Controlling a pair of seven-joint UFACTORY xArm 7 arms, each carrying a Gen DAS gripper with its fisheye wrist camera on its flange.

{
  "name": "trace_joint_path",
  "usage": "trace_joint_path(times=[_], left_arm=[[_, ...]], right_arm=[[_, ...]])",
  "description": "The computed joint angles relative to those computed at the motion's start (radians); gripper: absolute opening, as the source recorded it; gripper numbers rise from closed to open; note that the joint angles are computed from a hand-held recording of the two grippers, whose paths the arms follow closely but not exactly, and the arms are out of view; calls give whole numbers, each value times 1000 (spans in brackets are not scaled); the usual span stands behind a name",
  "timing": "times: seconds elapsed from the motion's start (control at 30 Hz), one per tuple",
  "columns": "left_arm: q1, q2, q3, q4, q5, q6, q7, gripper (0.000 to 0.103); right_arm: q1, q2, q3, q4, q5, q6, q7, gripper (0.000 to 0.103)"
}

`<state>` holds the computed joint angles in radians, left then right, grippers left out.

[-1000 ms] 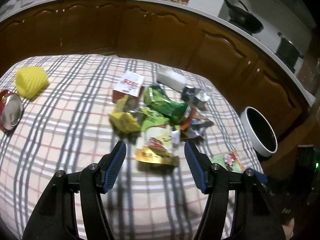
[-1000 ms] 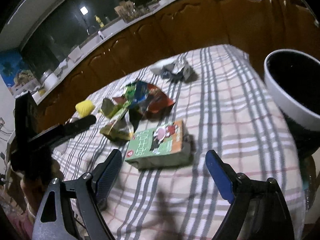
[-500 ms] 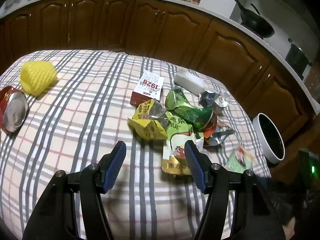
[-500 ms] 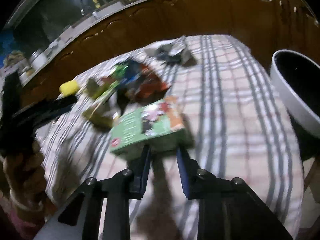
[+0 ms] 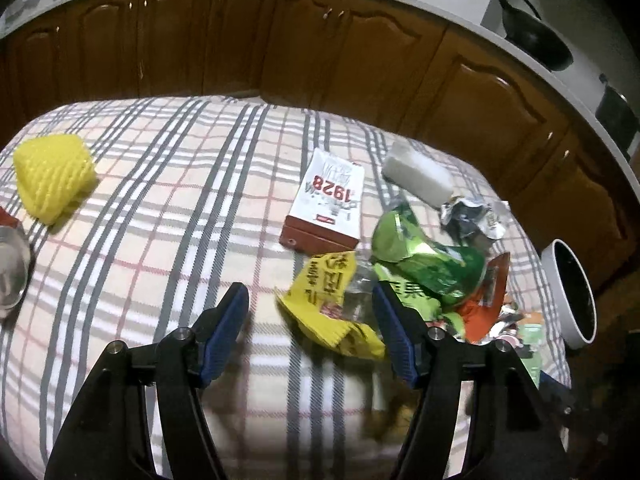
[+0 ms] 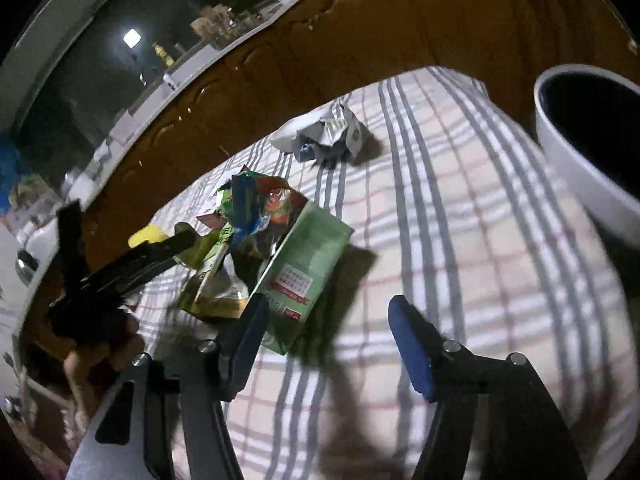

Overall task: Collect trash
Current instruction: 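Grasp the green juice box with the right gripper while the left gripper grasps a yellow wrapper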

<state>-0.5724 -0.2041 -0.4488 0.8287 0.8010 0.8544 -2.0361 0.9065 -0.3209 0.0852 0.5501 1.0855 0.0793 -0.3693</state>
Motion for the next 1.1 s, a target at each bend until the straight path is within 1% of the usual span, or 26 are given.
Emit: trace_joint_path(times=[0.03,0.07,0.1,0.13,0.17,0.2,0.27,0.3,0.37,0.4,0.43,0.47,0.5,0.53,0.57,0.6,0.63,0.67,0.7,0.77,0.87,1.03,1.1], left_arm=[[2,-2,4,-7,3,-17,-2,63],[4,-4,9,-18,6,-39,-2,55],[6,-6,10,-23,7,-50,-1,49],[9,-9,11,-30,10,-65,-2,46],[10,-11,9,-32,11,-69,-1,37],[11,-12,7,-33,6,-65,6,28],[10,-17,4,-37,-2,-65,11,18],[11,-22,1,-42,-3,-68,10,17],[11,-32,-9,-45,-5,-57,7,15],[10,-34,-14,-43,-7,-50,6,14],[8,-40,-20,-42,-8,-44,5,14],[5,-47,-27,-39,-9,-34,4,13],[3,-52,-34,-35,-10,-23,3,13],[1,-58,-42,-30,-11,-10,2,13],[-4,-67,-54,-23,-10,10,-3,13],[-5,-72,-61,-20,-9,18,-6,13],[-7,-77,-70,-13,-6,31,-10,13],[-10,-82,-80,-3,-1,45,-15,13],[-11,-83,-88,6,3,54,-18,13],[-13,-81,-103,27,22,64,-27,13],[-20,-43,-120,81,62,77,-24,13],[-59,62,-103,180,132,73,-8,13],[-83,108,-86,220,155,70,0,13]], right_arm=[[35,8,-26,9,55,-10,-41,65],[58,17,-40,21,108,-19,-85,65],[64,29,-40,36,146,-24,-119,65],[60,41,-36,52,167,-20,-141,65],[55,53,-33,69,188,-10,-158,65],[54,66,-40,90,232,12,-194,65],[41,77,-36,116,289,40,-233,65],[34,78,-27,125,313,41,-252,65],[11,86,-1,139,308,49,-241,66],[-6,94,13,145,281,60,-214,66],[-32,106,41,147,213,56,-147,66],[-50,117,62,151,185,47,-121,66],[-62,125,76,154,183,42,-121,63],[-80,135,94,155,164,40,-100,52],[-93,138,106,154,163,43,-97,48],[-95,133,111,152,197,42,-127,48],[-102,125,124,145,202,32,-135,46],[-115,110,147,129,165,9,-109,42],[-115,96,153,117,148,-3,-99,40],[-111,61,155,87,103,-28,-71,36],[-96,7,136,43,50,-51,-36,33],[-101,-88,108,-35,-50,-74,42,33],[-74,-133,62,-67,-59,-85,41,33]])
